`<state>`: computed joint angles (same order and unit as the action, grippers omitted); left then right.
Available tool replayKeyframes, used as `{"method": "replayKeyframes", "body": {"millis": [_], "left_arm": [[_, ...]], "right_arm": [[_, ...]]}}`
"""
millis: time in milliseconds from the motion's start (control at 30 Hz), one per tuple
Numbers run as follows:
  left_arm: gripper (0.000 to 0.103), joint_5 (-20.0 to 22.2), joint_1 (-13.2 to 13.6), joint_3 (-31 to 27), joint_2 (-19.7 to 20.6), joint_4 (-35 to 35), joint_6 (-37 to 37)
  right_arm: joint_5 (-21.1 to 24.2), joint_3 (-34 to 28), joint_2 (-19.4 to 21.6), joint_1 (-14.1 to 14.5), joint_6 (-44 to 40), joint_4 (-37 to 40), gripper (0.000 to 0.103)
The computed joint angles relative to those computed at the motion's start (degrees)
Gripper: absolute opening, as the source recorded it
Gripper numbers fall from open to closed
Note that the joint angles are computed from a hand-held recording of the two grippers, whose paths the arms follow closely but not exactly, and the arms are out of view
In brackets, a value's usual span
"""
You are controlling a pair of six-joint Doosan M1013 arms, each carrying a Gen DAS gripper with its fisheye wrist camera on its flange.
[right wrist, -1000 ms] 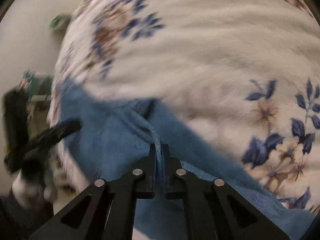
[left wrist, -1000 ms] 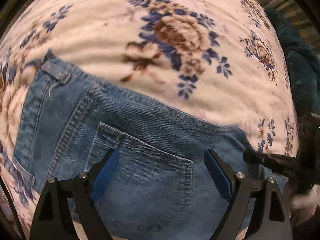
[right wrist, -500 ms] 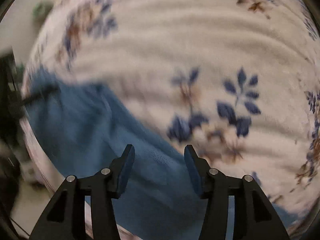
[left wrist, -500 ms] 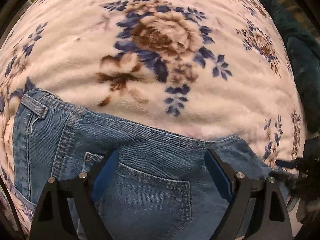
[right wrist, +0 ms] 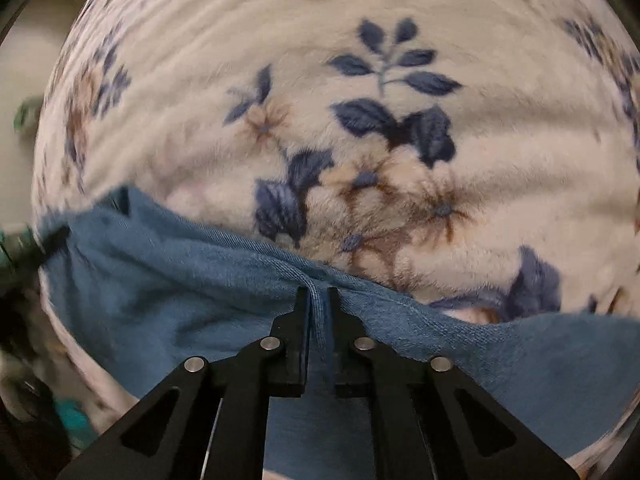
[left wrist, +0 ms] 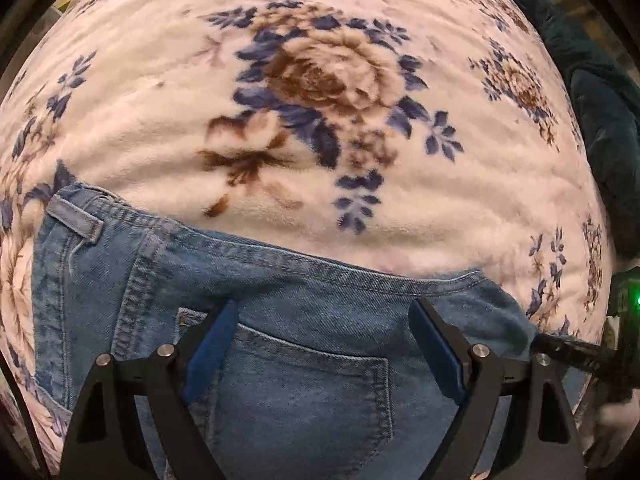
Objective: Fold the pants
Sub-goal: 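Lift the jeans with the right gripper while the left gripper grasps the waistband and folds it over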
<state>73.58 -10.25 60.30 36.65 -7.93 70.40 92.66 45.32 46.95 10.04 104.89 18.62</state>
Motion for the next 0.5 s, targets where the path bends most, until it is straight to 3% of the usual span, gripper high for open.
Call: {"method": "replayKeyframes", "body": {"millis": [67,133,200,267,333,433,500], "left_arm": [[0.087,-0.93,-0.25,0.53,-0.84,2.01,0.41],[0.087,-2.38,-0.38,1.47,-1.86,3.54,0.48],[0.087,-3.82,-0.48,2.68,-2.82,5.22,0.7],[0.087,-5.01,-0.38,3.96,-3.52,6.46,0.76],[0.087,-4.6,-0.05,4.79,-3.59,7.55,1.11],[0.087,-4.82,0.73,6.18,-3.88,8.38,1.03],[0.087,-5.97,1.17,7.66,-4.54,9.86,2.0]], "right_arm": [[-0.25,-2.33,-0.18,0.1,2.08,-3.69,0.016],[-4.7,-2.88,-1.89,1.47,2.18,-8.12,0.016],[-5.97,-5.4,-0.94,1.89,1.04,-2.43,0.016],[-5.79,-6.24,0.72,1.57,0.4,10.11,0.016],[-6.39,-7.85,2.73,2.4,2.3,13.07,0.016],[-8.25,-10.81,5.59,4.29,6.81,5.57,0.015],[-10.54,-8.79,5.22,6.42,11.56,-1.59,0.0]]}}
